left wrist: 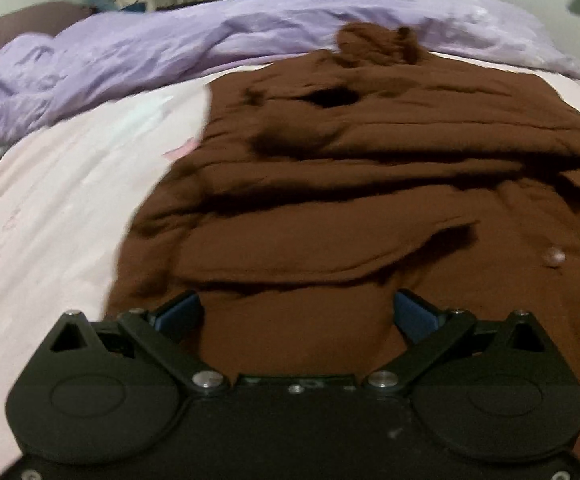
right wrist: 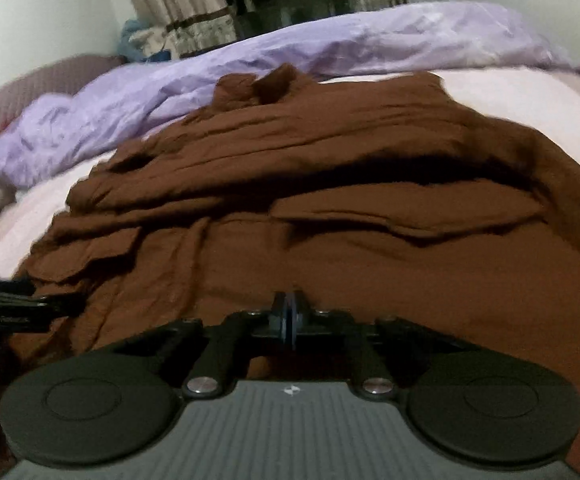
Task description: Fold large clothes
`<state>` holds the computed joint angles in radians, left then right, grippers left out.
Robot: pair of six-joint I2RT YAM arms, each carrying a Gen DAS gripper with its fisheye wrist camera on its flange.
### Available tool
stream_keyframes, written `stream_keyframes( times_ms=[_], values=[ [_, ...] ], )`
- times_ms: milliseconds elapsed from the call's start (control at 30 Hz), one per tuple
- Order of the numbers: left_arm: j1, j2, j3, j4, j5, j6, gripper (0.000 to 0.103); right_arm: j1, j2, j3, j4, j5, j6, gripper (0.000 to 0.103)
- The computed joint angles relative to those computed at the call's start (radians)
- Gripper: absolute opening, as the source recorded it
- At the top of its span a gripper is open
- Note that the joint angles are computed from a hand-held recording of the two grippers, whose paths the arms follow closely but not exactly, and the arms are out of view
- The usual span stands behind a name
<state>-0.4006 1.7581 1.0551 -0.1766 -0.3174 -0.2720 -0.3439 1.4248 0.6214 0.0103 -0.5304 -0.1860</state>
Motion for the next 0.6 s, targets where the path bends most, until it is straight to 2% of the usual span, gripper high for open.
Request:
stream_keyframes(
  times_ms=[67, 200, 300, 333, 433, 500, 567, 600],
  values=[
    [0.038, -0.025, -0.028, -0.004, -0.012, -0.010, 0.103, -0.058, -0.018, -0.005, -0.011, 0.004, -0.027, 0.003],
    [0.108, -0.072, -0.083, 0.008, 0.048, -0.023, 0.103, -0.151, -0.008, 0.002, 0.018, 0.060, -0.083, 0.003],
    [0.077, -0.090, -0.087, -0.038, -0.058, -0.025, 0.103, -0.250, 0.035, 0.034, 0.040, 0.060, -0.089, 0.003],
    [0.084, -0.094, -0.094, -0.040, -0.061, -0.027, 0.103, -0.281, 0.049, 0.049, 0.044, 0.053, -0.086, 0.003],
    [0.139, -0.132, -0.122, -0.060, 0.017, -0.088, 0.103, -0.379, 0.100, 0.098, 0.019, -0.031, -0.081, 0.002],
    [0.156, -0.139, -0.116, -0.082, 0.037, -0.122, 0.103, -0.375, 0.078, 0.073, 0.058, 0.029, -0.052, 0.005],
    [0.133, -0.138, -0.095, -0.108, 0.008, -0.135, 0.103, -0.329, 0.038, 0.048, 0.067, 0.139, -0.029, 0.009],
    [0.117, -0.140, -0.084, -0.119, -0.003, -0.132, 0.103, -0.287, 0.007, 0.034, 0.061, 0.217, -0.018, 0.016]
  ],
)
